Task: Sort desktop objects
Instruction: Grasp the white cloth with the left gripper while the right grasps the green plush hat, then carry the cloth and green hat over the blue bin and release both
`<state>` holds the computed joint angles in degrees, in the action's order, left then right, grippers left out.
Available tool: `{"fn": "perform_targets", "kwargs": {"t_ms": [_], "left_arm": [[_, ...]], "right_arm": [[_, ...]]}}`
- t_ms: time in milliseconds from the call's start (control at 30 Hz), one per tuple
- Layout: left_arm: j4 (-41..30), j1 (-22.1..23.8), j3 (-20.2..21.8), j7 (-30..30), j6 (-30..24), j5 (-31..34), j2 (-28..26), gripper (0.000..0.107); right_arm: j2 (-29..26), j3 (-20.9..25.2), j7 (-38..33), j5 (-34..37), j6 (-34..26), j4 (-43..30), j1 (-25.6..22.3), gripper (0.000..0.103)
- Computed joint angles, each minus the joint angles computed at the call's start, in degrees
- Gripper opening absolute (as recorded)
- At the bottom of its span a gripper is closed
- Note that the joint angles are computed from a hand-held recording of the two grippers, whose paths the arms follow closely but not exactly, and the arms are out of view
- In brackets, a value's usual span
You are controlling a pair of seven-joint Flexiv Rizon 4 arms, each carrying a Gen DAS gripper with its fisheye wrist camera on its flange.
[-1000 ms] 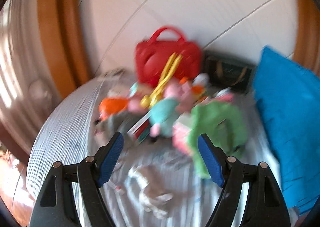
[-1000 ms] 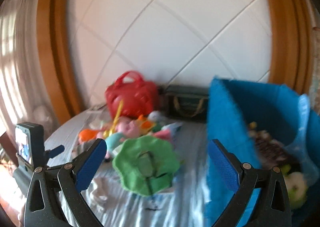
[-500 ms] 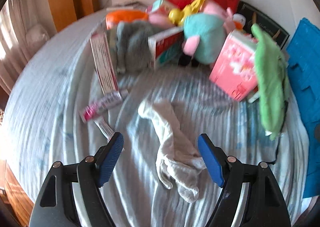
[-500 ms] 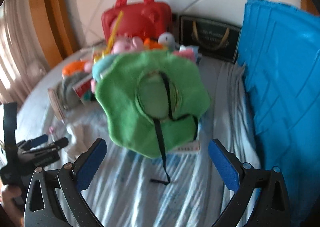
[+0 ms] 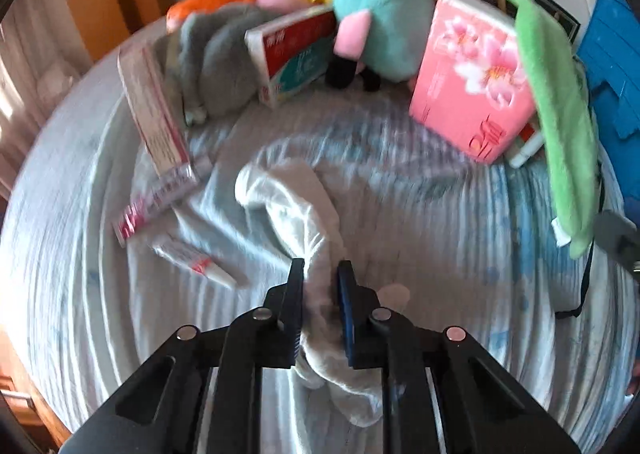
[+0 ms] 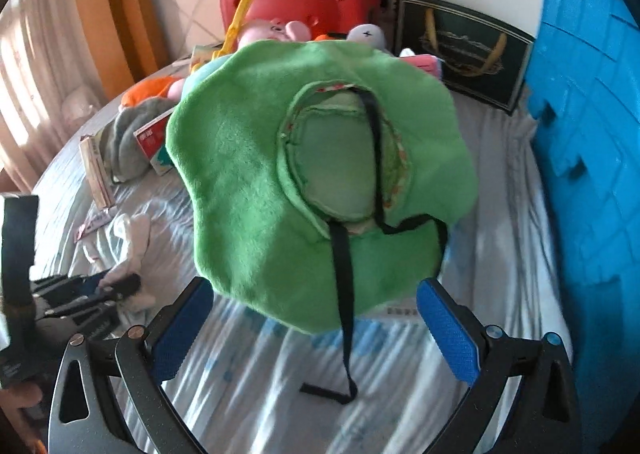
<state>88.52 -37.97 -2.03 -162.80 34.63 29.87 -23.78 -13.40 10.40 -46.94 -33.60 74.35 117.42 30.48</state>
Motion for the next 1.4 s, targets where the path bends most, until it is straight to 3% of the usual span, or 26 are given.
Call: {"fn": "perform_targets", "kwargs": {"t_ms": [233,500,533,600,633,700,767,900,1067,1200,1400], "left_arm": [[-5.2,-1.3,1.0,-0.3,-2.7,7.5,1.8,0.014],[-7.4,-0.5,0.7,0.3,-1.6,8.8,1.1,0.014],[-7.4,-0.5,0.7,0.5,-1.6,8.6,1.2,0.014],[-7.8,-0.2,0.8,0.6,-1.5,8.3,1.1,0.014],[-8.0,-0.1,0.9,0.6,-1.3,8.3,1.0,0.014],[-8.5,-0.5,1.0,0.7,-1.6,8.8,1.0,0.014],[-9.2,-1.1,1.1,1.3,-2.3,9.7,1.2,0.014],[-11.0,-2.5,0.8,2.5,-4.7,11.8,2.2,0.014],[-13.4,-4.4,0.1,3.0,-5.7,16.2,4.1,0.014],[-16.6,-5.9,-0.9,3.7,-5.8,19.7,4.7,0.014],[-24.3,-8.4,-1.8,7.7,-4.3,22.8,2.8,0.014]], "right_arm": [[-4.0,-2.6,0.8,-4.7,1.6,-3.8,2.2,0.103],[-8.3,-3.6,0.1,-4.0,0.1,-8.3,3.3,0.103],[-8.2,-3.4,0.1,-3.3,-0.4,-8.6,3.2,0.099],[-7.5,-4.2,0.8,-4.1,-1.8,-8.7,3.9,0.067],[-7.1,-4.9,1.9,-5.0,-2.0,-8.5,4.2,0.04],[-6.0,-3.9,1.9,-4.1,-1.4,-7.8,3.3,0.033],[-4.7,-3.7,2.3,-4.4,-0.2,-6.7,2.9,0.025],[0.1,-4.5,6.5,-7.7,4.7,-2.9,2.4,0.02],[7.6,-7.0,19.9,-23.3,9.9,0.4,0.7,0.018],[13.5,-6.0,29.5,-34.2,11.6,1.1,-3.3,0.018],[23.0,-2.1,33.7,-36.4,10.3,3.1,-9.9,0.019]]}}
